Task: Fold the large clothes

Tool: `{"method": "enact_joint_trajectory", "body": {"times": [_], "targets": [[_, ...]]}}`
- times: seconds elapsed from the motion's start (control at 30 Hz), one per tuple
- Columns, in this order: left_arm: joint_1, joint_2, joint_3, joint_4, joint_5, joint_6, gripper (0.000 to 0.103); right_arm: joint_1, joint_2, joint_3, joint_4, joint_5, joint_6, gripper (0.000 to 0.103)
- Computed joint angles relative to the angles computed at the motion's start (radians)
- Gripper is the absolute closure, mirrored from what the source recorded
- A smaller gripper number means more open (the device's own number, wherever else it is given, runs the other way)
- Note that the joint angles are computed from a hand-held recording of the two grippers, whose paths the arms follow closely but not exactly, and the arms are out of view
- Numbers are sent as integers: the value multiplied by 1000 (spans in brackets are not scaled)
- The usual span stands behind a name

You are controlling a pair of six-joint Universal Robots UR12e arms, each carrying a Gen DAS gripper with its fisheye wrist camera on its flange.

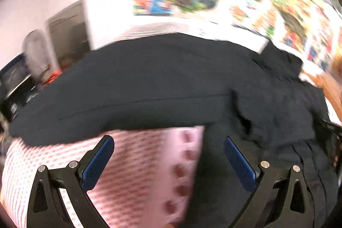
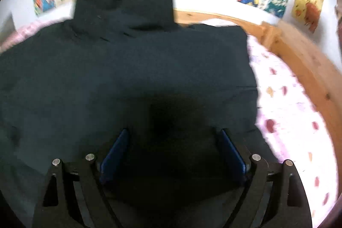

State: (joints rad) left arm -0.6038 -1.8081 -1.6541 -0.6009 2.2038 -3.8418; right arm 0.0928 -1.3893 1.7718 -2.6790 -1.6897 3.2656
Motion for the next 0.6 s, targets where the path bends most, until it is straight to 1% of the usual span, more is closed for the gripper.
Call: {"method": "enact_joint_trajectory", "body": {"times": [0.07, 0.17, 0.27, 0.37, 0.47, 0.53, 0.6], "targets": [[1, 22, -27, -12, 23, -47, 0, 21, 2, -8, -14, 25, -7, 20], [1, 50, -56, -63, 63, -135, 0, 63, 17, -33, -28, 70, -45, 20], [10, 81, -92, -66, 70, -210, 0, 105, 32, -47, -32, 121, -72, 20], [27, 117, -134, -67, 70, -299, 0, 142, 62, -81, -10, 160, -99, 20], [51, 157, -178, -85, 49, -417, 0, 180, 83, -108, -2, 159, -118, 20], [71, 181, -212, -65, 27, -479, 0, 201, 99, -125, -5, 148, -123, 20], [95, 204, -249, -17, -1, -526, 0, 211, 116, -141, -2, 143, -123, 20]]}}
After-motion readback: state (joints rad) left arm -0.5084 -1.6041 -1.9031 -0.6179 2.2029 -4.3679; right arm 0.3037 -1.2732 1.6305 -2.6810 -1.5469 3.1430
